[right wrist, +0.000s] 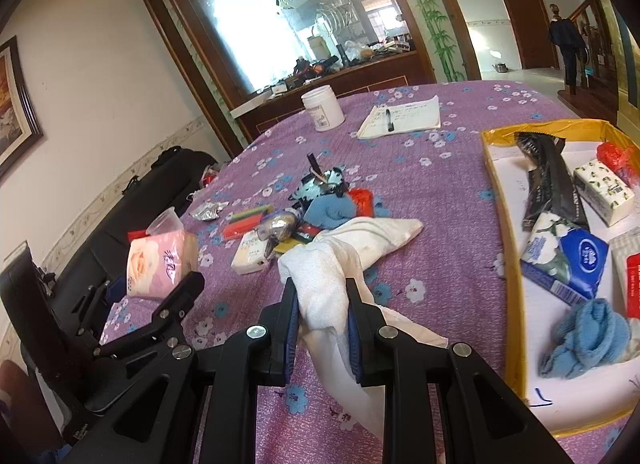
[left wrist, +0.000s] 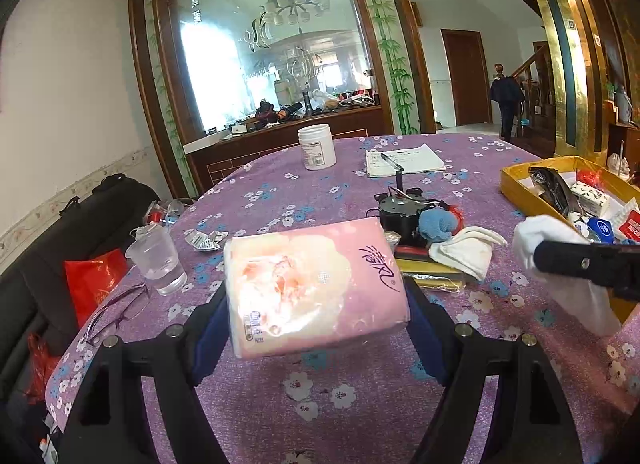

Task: Organize soft objects
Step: 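Lift pink tissue pack with left tool while right tool lifts white cloth, then carry pink pack and white cloth over the tray and open both tools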

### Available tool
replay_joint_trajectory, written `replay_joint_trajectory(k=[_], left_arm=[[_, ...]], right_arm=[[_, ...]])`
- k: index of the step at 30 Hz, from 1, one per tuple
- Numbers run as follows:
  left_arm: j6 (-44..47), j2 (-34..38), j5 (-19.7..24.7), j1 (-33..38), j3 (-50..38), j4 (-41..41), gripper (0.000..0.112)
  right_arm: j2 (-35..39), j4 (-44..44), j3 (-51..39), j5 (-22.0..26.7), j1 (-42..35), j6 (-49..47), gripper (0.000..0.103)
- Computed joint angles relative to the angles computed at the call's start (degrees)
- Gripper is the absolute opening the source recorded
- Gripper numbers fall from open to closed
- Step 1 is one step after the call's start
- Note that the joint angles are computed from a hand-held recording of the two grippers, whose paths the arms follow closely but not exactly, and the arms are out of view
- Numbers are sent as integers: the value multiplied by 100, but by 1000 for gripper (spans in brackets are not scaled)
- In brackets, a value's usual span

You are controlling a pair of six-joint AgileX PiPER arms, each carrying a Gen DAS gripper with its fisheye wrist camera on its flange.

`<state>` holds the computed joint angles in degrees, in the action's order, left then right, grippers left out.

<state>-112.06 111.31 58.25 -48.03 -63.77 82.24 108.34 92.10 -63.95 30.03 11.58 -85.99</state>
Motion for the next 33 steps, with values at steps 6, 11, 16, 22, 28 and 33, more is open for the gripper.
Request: replay_joint_trajectory(k=[6,11,16,22,28,33], left_arm=[[167,87,70,-107,-147,-38,78],[345,154,77,-169,-307,-96,78],[569,129,-27,-210,-519,-130,78],[1156,134,-663,-234,-1064,-331,78],[2276,452,-1672,-160,-2012,-1248,78],[4147,1170,-2185,-38,-3486,-2867,78]], right_arm=[[-161,189,100,128,-286,-137,24],[-255,301,191,283,-612,-206,24],[-432,468,314,514,-1115,-294,24],[-610,706,468,827,-1937,-399,24],[-503,706,387,1101,-2710,-212,24],[-311,421,105,1141,-3148,141,24]])
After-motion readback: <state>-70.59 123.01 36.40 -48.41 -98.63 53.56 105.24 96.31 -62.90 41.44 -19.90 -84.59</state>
